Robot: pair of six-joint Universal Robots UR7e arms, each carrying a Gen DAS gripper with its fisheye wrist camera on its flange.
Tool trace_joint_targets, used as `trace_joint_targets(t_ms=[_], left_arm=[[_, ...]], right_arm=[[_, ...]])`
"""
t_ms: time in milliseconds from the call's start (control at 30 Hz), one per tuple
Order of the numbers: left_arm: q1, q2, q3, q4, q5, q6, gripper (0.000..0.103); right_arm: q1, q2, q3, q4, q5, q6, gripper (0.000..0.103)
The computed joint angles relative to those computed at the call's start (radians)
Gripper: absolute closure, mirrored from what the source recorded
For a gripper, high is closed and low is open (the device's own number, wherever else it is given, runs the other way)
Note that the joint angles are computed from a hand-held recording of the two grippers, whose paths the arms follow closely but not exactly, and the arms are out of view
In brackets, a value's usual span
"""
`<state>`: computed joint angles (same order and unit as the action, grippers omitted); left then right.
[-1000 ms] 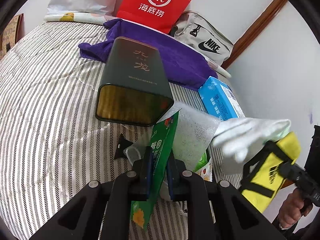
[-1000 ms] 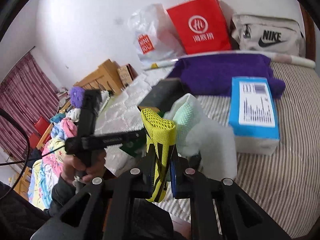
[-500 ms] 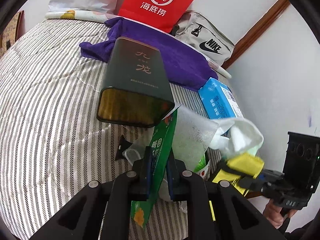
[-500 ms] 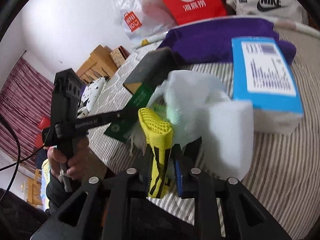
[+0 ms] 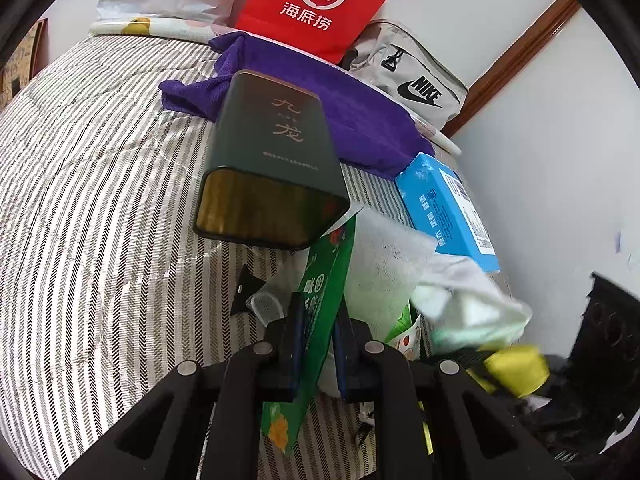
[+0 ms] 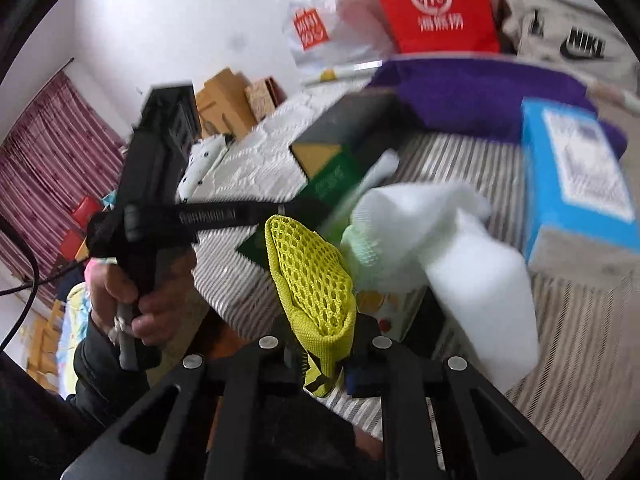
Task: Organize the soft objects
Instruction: 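Lift the yellow pouch with the right gripper while the left gripper lifts the packet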
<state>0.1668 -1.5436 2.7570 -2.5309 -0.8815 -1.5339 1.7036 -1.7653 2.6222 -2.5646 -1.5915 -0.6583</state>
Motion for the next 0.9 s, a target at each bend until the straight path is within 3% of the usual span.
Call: trace_joint_targets(t_ms=[200,333,500,700,800,900], left_arm=[[0.009,0.0,-0.006,0.004,0.004,0.0,0.09],[0.017,-0.017,-0.009,0.02,0.015,-0.004,0.09],[0.025,-0.017,-0.019,0.037,0.015,0.007,0.09],[0.04,0.019,-0.025,-0.001,0.006,0.033,0.09],[0.057,0.056,-0.023,-0.073,-0.002,0.08,0.09],[0.066,0.083,-0.039,-0.067,0.009,0.076,0.09]], right_arm=[[-0.017,0.012,-0.038,-0.067,0.064,0.037,0.089],[-0.02,0.111,-0.064,-0.11,0.024,0.058,0.089],[-0.05,0.141,-0.087,-0.088,0.0,0.064,0.081],[-0.076,0.051,-0.099,0.024,-0.019,0.053,0.075],[-0.074,0.012,-0.092,0.022,-0.019,0.028,0.073],[-0.077,-0.003,-0.083,0.009,-0.007,0.007,0.078]])
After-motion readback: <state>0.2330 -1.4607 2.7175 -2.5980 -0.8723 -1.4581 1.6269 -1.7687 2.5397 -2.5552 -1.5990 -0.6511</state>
